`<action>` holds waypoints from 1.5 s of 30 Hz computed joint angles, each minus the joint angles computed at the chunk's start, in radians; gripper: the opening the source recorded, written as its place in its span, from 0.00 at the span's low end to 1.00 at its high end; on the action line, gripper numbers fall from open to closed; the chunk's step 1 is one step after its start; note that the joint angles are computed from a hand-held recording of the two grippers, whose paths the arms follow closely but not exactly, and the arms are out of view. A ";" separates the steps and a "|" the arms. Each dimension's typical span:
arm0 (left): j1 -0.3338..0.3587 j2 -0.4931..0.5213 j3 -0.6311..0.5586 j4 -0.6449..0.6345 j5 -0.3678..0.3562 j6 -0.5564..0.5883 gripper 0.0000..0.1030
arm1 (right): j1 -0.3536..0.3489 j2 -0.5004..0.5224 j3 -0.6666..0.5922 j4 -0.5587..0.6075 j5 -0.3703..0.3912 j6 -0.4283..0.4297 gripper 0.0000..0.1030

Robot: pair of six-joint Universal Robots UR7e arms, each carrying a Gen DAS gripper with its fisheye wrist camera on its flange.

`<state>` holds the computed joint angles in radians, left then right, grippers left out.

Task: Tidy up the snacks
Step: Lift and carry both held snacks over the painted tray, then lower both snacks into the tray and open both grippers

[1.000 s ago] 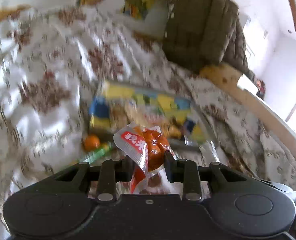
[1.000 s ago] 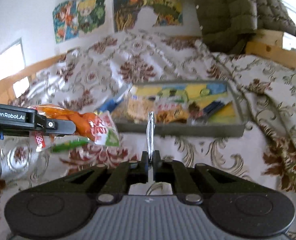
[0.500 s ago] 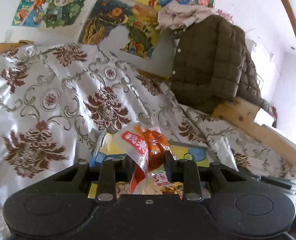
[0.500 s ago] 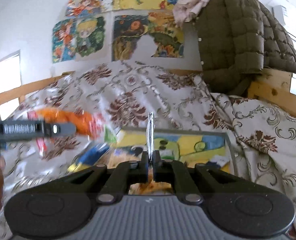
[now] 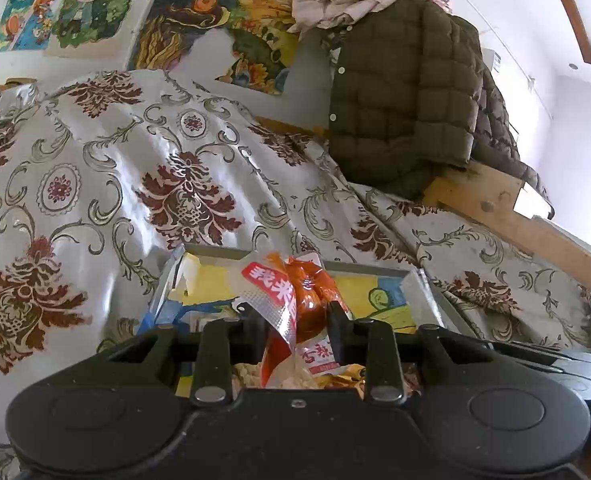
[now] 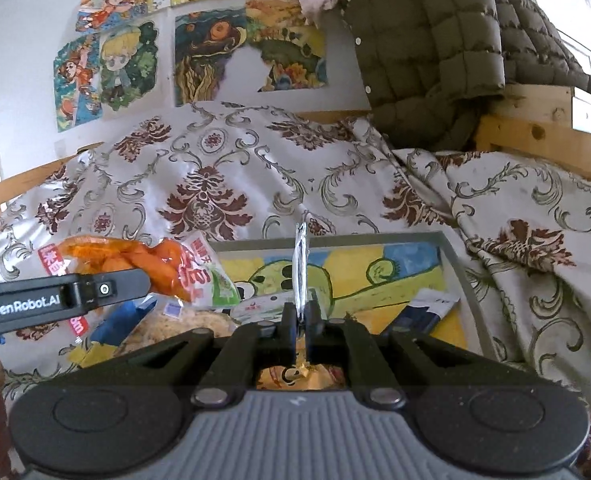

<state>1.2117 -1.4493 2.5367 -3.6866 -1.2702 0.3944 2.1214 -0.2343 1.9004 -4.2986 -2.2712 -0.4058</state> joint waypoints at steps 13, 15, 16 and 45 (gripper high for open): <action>0.014 0.049 -0.004 0.021 0.016 0.034 0.31 | -0.021 0.021 0.006 0.073 -0.032 0.038 0.04; 0.014 0.052 -0.004 0.031 0.021 0.037 0.31 | -0.023 0.019 0.012 0.083 -0.031 0.048 0.04; 0.012 0.052 -0.003 0.037 0.026 0.043 0.31 | -0.022 0.018 0.014 0.089 -0.032 0.052 0.04; -0.082 0.014 0.038 0.035 0.149 0.022 0.80 | 0.023 -0.029 0.066 0.064 -0.109 0.094 0.49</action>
